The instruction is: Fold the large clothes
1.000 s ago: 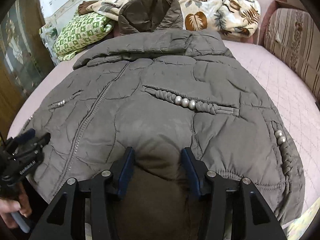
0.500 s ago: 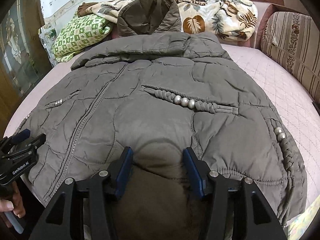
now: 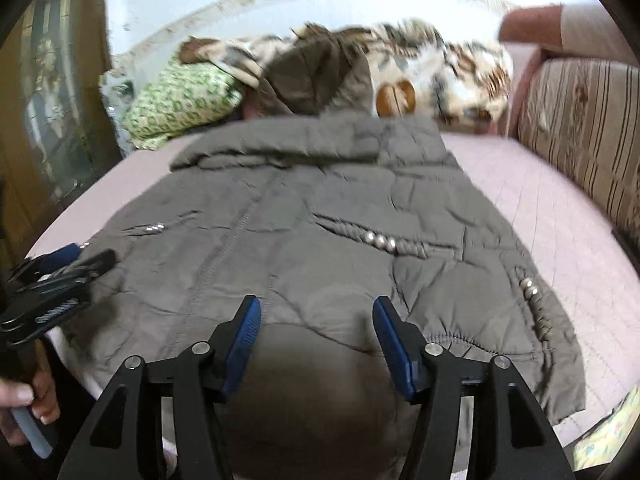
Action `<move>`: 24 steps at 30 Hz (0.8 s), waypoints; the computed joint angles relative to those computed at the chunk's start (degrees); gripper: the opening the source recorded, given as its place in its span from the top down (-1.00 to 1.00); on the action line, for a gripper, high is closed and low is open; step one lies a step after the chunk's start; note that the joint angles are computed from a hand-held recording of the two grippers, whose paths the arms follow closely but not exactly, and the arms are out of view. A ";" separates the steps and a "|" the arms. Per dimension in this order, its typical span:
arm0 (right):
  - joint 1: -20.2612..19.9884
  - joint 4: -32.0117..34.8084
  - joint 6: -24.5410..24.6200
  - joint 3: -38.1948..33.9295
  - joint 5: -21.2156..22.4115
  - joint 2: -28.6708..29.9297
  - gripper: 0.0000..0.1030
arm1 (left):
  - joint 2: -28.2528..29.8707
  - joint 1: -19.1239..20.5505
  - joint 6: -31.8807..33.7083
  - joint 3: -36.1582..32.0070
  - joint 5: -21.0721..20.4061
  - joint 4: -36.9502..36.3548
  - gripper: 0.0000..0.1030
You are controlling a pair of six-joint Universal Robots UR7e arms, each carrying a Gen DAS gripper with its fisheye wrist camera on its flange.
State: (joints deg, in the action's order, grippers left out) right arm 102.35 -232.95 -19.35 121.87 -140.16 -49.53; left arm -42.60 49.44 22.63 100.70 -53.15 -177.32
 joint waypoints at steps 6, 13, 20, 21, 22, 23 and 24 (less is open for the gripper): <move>-0.27 0.79 1.70 0.65 0.08 -0.48 -0.29 | -0.39 -0.13 0.25 0.37 -0.80 -0.82 -0.36; 0.08 -1.64 1.24 0.65 -0.35 -0.78 -0.29 | -0.28 -0.12 0.14 0.20 -0.82 -0.78 -0.37; 0.10 -0.43 1.91 0.44 -0.23 -0.47 -0.29 | -0.42 0.18 -0.49 -0.16 -1.07 0.49 -0.39; 0.13 -0.25 1.85 0.38 -0.12 -0.40 -0.29 | -0.42 0.19 -0.60 -0.16 -1.09 0.70 -0.39; 0.15 0.01 1.62 0.26 -0.05 -0.33 -0.29 | -0.40 0.18 -0.60 -0.13 -1.07 0.81 -0.40; 0.17 0.14 1.38 0.13 -0.10 -0.22 -0.29 | -0.38 0.16 -0.55 -0.10 -1.08 0.86 -0.40; 0.24 0.24 1.22 0.00 -0.10 -0.07 -0.29 | -0.37 0.18 -0.50 -0.10 -1.15 0.93 -0.40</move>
